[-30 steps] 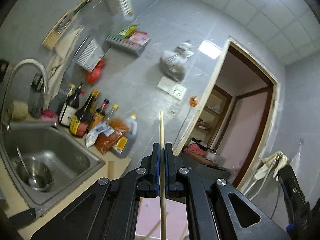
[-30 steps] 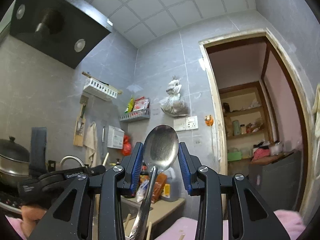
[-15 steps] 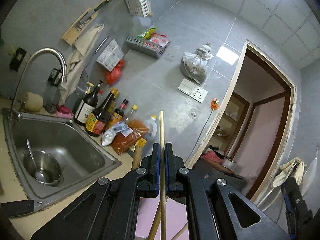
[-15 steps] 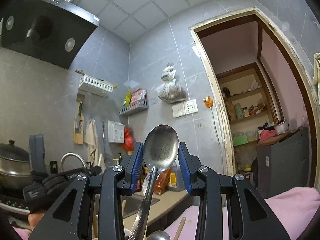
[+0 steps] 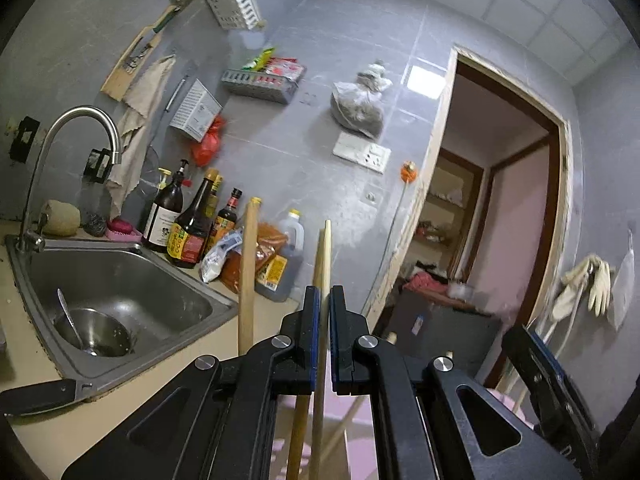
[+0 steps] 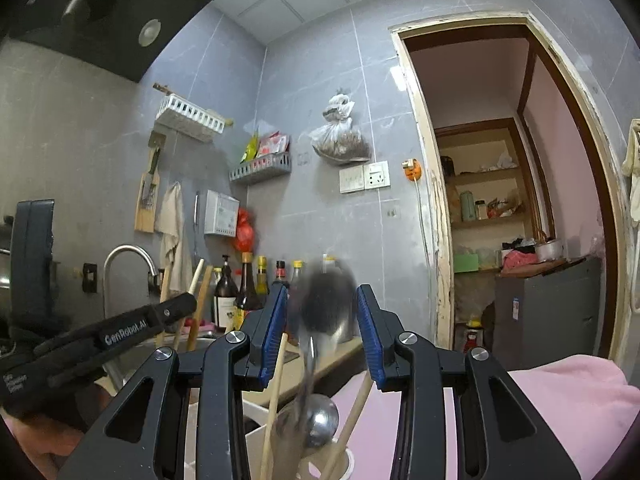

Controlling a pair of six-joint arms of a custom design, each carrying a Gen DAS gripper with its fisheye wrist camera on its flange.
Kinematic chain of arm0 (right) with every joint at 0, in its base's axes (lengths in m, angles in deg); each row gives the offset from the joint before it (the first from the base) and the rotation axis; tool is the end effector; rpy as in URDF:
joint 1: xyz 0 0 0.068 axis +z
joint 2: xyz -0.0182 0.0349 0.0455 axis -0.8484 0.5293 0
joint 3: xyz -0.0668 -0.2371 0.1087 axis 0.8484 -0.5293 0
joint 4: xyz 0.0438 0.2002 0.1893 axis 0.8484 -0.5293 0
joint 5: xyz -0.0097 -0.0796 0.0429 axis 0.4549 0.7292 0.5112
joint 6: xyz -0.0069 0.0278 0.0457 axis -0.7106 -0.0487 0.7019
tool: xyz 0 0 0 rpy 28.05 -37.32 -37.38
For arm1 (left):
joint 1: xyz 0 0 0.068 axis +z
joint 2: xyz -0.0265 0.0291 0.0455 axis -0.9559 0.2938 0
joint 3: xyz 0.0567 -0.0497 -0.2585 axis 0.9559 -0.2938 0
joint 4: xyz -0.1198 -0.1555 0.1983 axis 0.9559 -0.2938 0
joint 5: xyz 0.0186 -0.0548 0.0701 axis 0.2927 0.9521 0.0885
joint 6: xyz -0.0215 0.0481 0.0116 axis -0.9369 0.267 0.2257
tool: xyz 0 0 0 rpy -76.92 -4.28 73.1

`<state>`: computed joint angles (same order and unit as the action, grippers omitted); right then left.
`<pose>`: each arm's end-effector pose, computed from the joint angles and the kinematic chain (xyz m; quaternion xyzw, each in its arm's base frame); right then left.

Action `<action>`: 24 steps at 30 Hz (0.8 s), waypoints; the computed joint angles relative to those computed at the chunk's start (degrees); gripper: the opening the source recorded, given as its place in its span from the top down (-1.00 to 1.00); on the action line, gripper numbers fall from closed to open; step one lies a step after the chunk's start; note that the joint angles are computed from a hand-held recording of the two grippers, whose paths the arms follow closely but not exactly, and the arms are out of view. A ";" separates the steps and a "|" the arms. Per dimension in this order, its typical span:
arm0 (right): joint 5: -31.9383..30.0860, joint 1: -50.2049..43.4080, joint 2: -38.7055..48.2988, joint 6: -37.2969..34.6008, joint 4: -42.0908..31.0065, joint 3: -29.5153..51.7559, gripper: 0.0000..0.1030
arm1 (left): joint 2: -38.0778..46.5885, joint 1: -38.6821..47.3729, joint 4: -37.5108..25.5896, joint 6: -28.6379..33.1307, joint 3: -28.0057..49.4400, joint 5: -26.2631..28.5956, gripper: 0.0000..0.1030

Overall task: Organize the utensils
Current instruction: 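Lift the chopstick and spoon and carry them over the white holder, then open the left tool into the holder while the right tool releases the spoon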

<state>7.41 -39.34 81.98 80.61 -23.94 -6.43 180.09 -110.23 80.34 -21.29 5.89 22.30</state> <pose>0.3675 0.1420 0.1906 -0.2574 0.6076 0.3035 0.6873 0.2950 -0.1883 0.1953 -0.2332 0.6629 -0.0259 0.7110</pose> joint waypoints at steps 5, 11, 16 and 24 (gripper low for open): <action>-0.73 -0.17 -0.71 -0.02 1.35 -1.31 0.34 | -0.84 -0.82 -1.39 -1.27 -1.18 0.16 0.94; -1.57 -0.46 -2.81 0.91 1.89 -2.93 0.22 | -3.25 -1.96 -4.53 -3.04 -2.49 -0.54 0.89; -1.67 -1.13 -5.70 0.99 0.13 -4.67 0.04 | -4.84 -2.86 -4.70 -4.76 -3.53 -1.99 0.65; -3.48 -7.24 -12.23 4.43 -2.24 -8.31 -0.44 | -8.67 -7.79 -5.37 -1.64 -3.51 -6.33 0.26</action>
